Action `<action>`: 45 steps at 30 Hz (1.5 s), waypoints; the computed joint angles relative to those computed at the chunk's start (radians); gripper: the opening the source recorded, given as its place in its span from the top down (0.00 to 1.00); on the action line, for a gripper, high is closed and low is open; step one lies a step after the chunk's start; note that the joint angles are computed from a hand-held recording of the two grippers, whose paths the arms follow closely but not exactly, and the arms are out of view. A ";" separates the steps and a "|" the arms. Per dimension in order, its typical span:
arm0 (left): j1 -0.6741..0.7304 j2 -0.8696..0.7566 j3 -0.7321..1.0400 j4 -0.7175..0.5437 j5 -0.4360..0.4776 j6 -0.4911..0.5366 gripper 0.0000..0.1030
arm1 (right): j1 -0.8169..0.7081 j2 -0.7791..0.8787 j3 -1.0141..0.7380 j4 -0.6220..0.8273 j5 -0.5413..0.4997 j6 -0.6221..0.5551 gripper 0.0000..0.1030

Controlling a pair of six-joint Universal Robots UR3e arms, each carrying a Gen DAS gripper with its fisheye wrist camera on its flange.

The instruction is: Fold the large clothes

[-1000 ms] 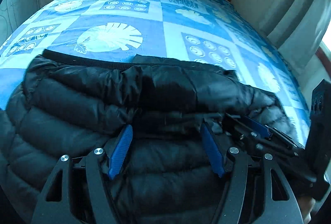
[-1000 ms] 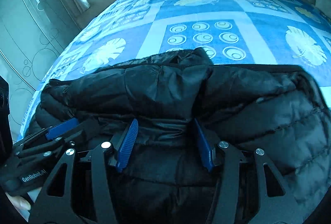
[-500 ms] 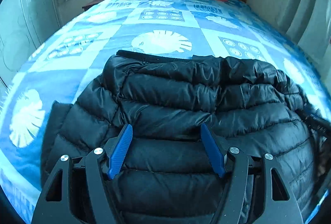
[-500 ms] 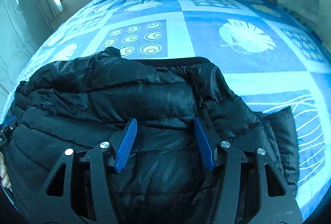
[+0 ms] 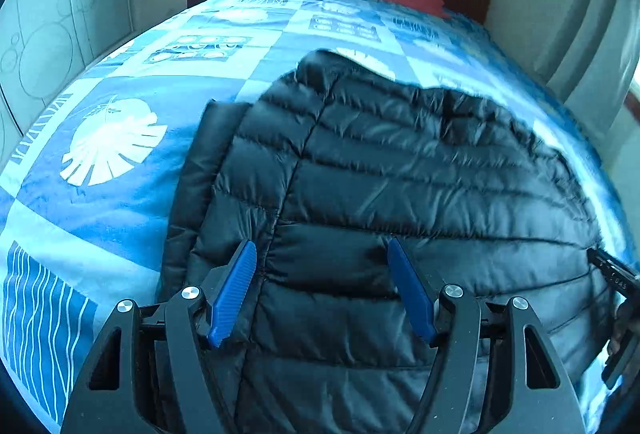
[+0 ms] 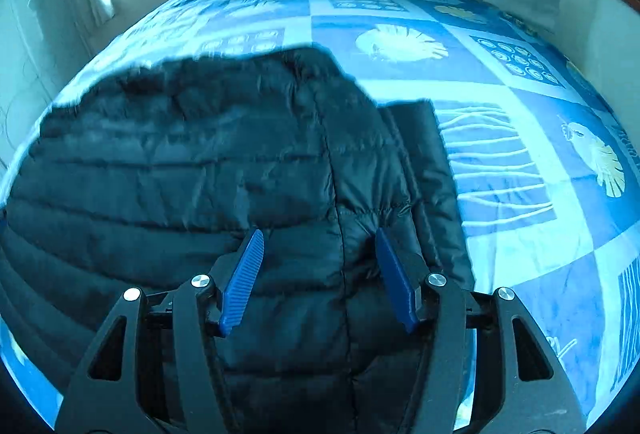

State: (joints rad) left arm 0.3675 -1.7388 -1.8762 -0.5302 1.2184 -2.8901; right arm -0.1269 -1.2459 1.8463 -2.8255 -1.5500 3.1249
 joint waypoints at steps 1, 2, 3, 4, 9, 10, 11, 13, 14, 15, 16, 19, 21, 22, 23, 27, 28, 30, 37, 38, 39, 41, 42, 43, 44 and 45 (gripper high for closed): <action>-0.013 -0.022 0.006 0.021 0.017 0.000 0.33 | 0.000 0.001 0.004 -0.010 0.001 0.002 0.44; -0.006 -0.015 0.004 0.014 0.010 -0.008 0.33 | -0.005 -0.016 0.008 0.005 0.007 0.018 0.44; 0.009 0.009 -0.009 -0.001 -0.002 -0.015 0.33 | -0.012 -0.041 0.019 0.022 0.017 0.033 0.44; 0.029 0.050 -0.021 -0.041 -0.021 -0.029 0.33 | -0.025 -0.088 0.046 0.038 0.037 0.050 0.44; 0.150 0.309 -0.199 -0.119 -0.077 -0.008 0.33 | -0.088 -0.354 0.269 0.051 0.070 0.068 0.35; 0.187 0.390 -0.258 -0.132 -0.084 0.006 0.32 | -0.106 -0.393 0.302 0.067 0.086 0.069 0.34; 0.212 0.445 -0.294 -0.146 -0.085 0.012 0.29 | -0.126 -0.432 0.338 0.079 0.102 0.073 0.32; 0.286 0.569 -0.366 -0.213 -0.101 0.030 0.28 | -0.178 -0.519 0.419 0.099 0.143 0.081 0.31; 0.323 0.617 -0.389 -0.260 -0.116 0.044 0.27 | -0.212 -0.559 0.459 0.112 0.173 0.081 0.30; 0.364 0.665 -0.409 -0.315 -0.136 0.058 0.27 | -0.243 -0.591 0.493 0.120 0.199 0.081 0.30; 0.405 0.710 -0.425 -0.378 -0.150 0.067 0.26 | -0.267 -0.606 0.520 0.119 0.223 0.086 0.30; 0.495 0.745 -0.447 -0.531 -0.223 0.099 0.25 | -0.345 -0.631 0.577 0.142 0.324 0.093 0.27; 0.519 0.726 -0.437 -0.591 -0.252 0.114 0.25 | -0.379 -0.626 0.603 0.133 0.389 0.103 0.27; 0.526 0.721 -0.440 -0.597 -0.273 0.115 0.25 | -0.381 -0.622 0.610 0.120 0.394 0.108 0.26; 0.528 0.704 -0.447 -0.573 -0.291 0.093 0.25 | -0.374 -0.608 0.613 0.096 0.392 0.119 0.26; 0.525 0.632 -0.481 -0.464 -0.345 -0.013 0.27 | -0.367 -0.534 0.622 0.001 0.418 0.174 0.26; 0.513 0.602 -0.489 -0.421 -0.337 -0.051 0.36 | -0.370 -0.521 0.631 -0.022 0.429 0.187 0.31; 0.509 0.605 -0.500 -0.404 -0.332 -0.064 0.48 | -0.372 -0.512 0.638 -0.047 0.439 0.200 0.46; 0.575 0.770 -0.500 -0.590 -0.388 0.075 0.79 | -0.423 -0.658 0.677 0.042 0.520 0.139 0.81; 0.583 0.781 -0.495 -0.613 -0.391 0.090 0.80 | -0.431 -0.686 0.683 0.066 0.527 0.129 0.82; 0.602 0.813 -0.490 -0.660 -0.394 0.120 0.80 | -0.437 -0.719 0.689 0.095 0.532 0.120 0.83; 0.625 0.845 -0.476 -0.723 -0.397 0.161 0.81 | -0.449 -0.784 0.698 0.158 0.536 0.095 0.83; 0.653 0.873 -0.464 -0.793 -0.405 0.204 0.81 | -0.458 -0.815 0.702 0.191 0.539 0.081 0.83; 0.680 0.897 -0.451 -0.859 -0.412 0.247 0.81 | -0.476 -0.878 0.711 0.261 0.549 0.054 0.83; 0.710 0.923 -0.437 -0.932 -0.415 0.294 0.81 | -0.494 -0.925 0.717 0.318 0.558 0.031 0.83; 0.729 0.938 -0.426 -0.979 -0.414 0.323 0.81 | -0.511 -0.971 0.720 0.377 0.567 0.010 0.83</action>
State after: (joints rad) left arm 1.0963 -0.8006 -2.3018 -1.5091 0.8042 -2.5667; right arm -0.6384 -2.2173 2.5665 -2.4486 -0.9832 3.1349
